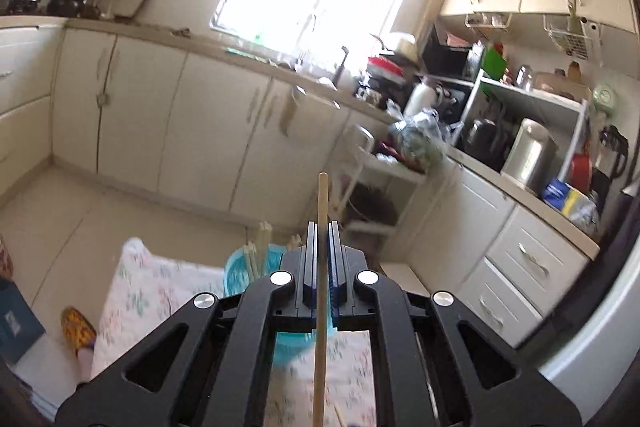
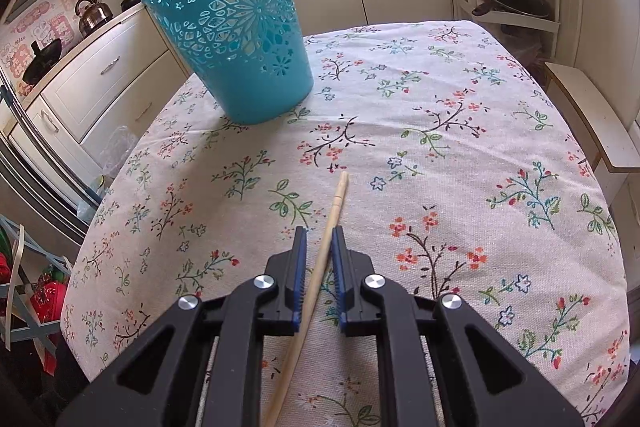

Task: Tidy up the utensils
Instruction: 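Carry the chopstick over the teal bin and drop it, left gripper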

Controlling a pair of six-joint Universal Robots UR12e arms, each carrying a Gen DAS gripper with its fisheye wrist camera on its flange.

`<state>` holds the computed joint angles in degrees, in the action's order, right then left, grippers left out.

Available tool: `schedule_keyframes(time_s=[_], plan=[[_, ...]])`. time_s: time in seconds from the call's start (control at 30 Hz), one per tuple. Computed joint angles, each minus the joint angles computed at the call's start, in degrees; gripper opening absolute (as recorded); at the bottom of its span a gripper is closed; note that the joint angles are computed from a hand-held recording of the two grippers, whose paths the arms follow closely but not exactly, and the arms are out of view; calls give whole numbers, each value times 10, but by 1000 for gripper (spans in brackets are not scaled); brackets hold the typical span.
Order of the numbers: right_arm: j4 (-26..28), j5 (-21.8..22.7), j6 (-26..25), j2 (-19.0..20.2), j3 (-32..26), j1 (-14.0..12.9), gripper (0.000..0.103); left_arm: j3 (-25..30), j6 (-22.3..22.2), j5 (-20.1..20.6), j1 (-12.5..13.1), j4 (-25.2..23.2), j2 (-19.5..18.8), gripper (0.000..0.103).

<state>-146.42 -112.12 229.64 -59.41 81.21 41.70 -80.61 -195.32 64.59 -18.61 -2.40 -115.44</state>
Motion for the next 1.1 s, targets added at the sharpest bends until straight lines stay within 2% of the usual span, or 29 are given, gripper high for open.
schedule_keyframes(time_s=[0.17, 0.3, 0.53, 0.8, 0.93, 1.1], plan=[[-4, 1, 0, 0, 1, 0, 13, 76, -54, 57, -12, 26, -49, 4], [-11, 6, -1, 0, 4, -1, 13, 127, -49, 106, -26, 22, -88, 4], [-23, 15, -4, -2, 9, -4, 15, 163, -67, 163, -35, 43, -130, 4], [-25, 18, -7, -1, 8, -4, 16, 148, -50, 180, -37, 61, -132, 4], [-25, 18, -7, -1, 9, -5, 16, 144, -28, 180, -38, 49, -127, 5], [-25, 18, -8, -1, 9, -5, 16, 138, -37, 181, -35, 45, -123, 5]])
